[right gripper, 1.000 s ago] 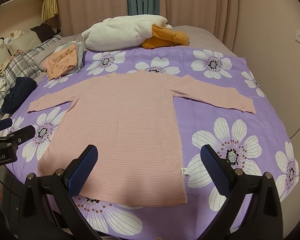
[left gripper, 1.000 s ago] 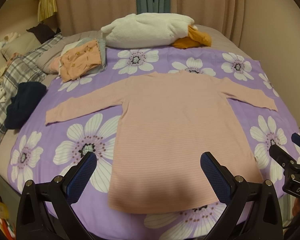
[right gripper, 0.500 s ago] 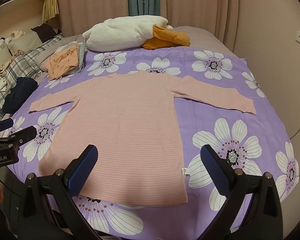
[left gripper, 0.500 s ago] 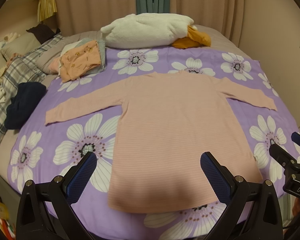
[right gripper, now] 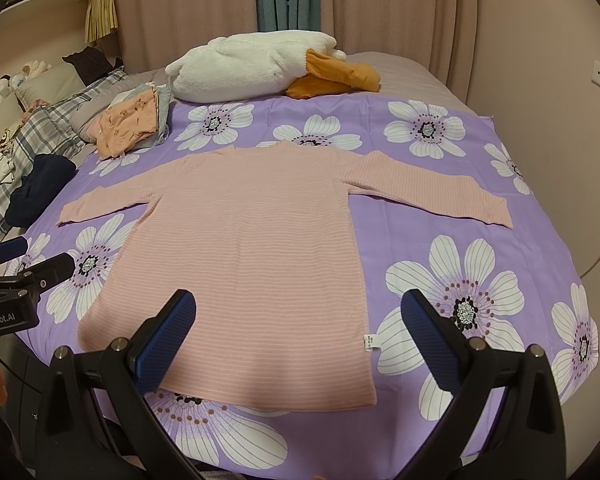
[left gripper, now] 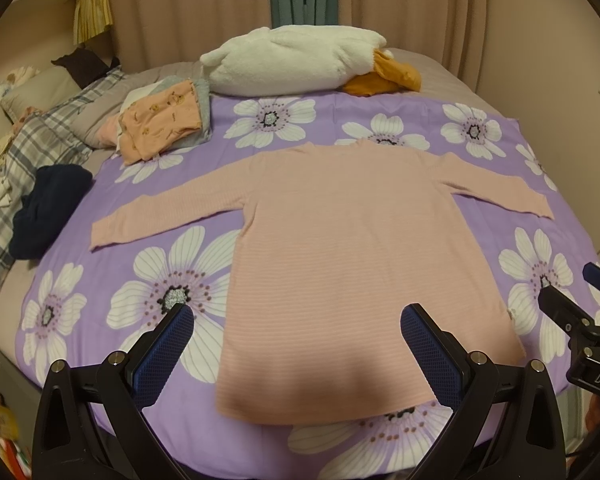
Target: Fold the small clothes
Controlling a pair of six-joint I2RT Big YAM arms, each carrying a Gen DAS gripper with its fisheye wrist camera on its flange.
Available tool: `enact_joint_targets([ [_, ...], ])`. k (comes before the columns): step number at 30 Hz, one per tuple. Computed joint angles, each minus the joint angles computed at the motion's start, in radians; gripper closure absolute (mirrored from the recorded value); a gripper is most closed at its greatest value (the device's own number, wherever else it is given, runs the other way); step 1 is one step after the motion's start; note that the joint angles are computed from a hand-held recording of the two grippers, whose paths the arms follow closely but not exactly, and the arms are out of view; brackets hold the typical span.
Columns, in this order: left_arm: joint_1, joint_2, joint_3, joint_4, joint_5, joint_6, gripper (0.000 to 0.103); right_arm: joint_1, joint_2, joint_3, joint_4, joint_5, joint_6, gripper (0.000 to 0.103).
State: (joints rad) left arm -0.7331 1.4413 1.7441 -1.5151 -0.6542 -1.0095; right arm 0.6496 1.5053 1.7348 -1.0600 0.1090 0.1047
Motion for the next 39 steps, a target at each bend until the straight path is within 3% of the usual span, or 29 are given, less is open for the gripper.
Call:
enact_joint_targets([
  [22, -0.003, -0.002, -0.010, 0.015, -0.021, 0.009, 0.001, 0.001, -0.005, -0.009, 0.013, -0.001, -0.001, 0.000],
  [25, -0.005, -0.006, -0.017, 0.028, -0.030, 0.013, 0.001, 0.001, 0.001, 0.002, -0.008, 0.003, -0.001, 0.000],
  [26, -0.006, -0.009, -0.023, 0.038, -0.036, 0.015, 0.001, 0.001, 0.018, 0.032, -0.056, 0.010, -0.003, 0.000],
  [30, -0.002, -0.021, -0.043, 0.081, -0.010, 0.015, 0.001, -0.004, 0.015, 0.013, -0.042, -0.018, 0.031, 0.000],
  [31, 0.017, -0.007, -0.022, 0.049, 0.070, 0.004, 0.001, -0.009, 0.013, 0.005, -0.033, -0.037, 0.043, 0.000],
  [32, 0.023, -0.013, -0.033, 0.068, 0.093, 0.004, 0.001, -0.019, 0.001, -0.031, 0.027, -0.083, 0.069, 0.000],
  [33, 0.027, -0.032, -0.065, 0.123, 0.108, 0.014, 0.001, -0.030, -0.018, -0.080, 0.112, -0.129, 0.091, 0.000],
  [35, 0.038, -0.068, -0.124, 0.238, 0.136, 0.036, 0.001, -0.058, -0.023, -0.128, 0.192, -0.205, 0.135, 0.000],
  [38, 0.063, -0.124, -0.217, 0.437, 0.222, 0.045, 0.001, -0.109, -0.009, -0.168, 0.272, -0.300, 0.202, 0.000],
  [39, 0.083, -0.143, -0.256, 0.506, 0.285, 0.044, 0.001, -0.124, -0.001, -0.172, 0.284, -0.324, 0.230, 0.000],
])
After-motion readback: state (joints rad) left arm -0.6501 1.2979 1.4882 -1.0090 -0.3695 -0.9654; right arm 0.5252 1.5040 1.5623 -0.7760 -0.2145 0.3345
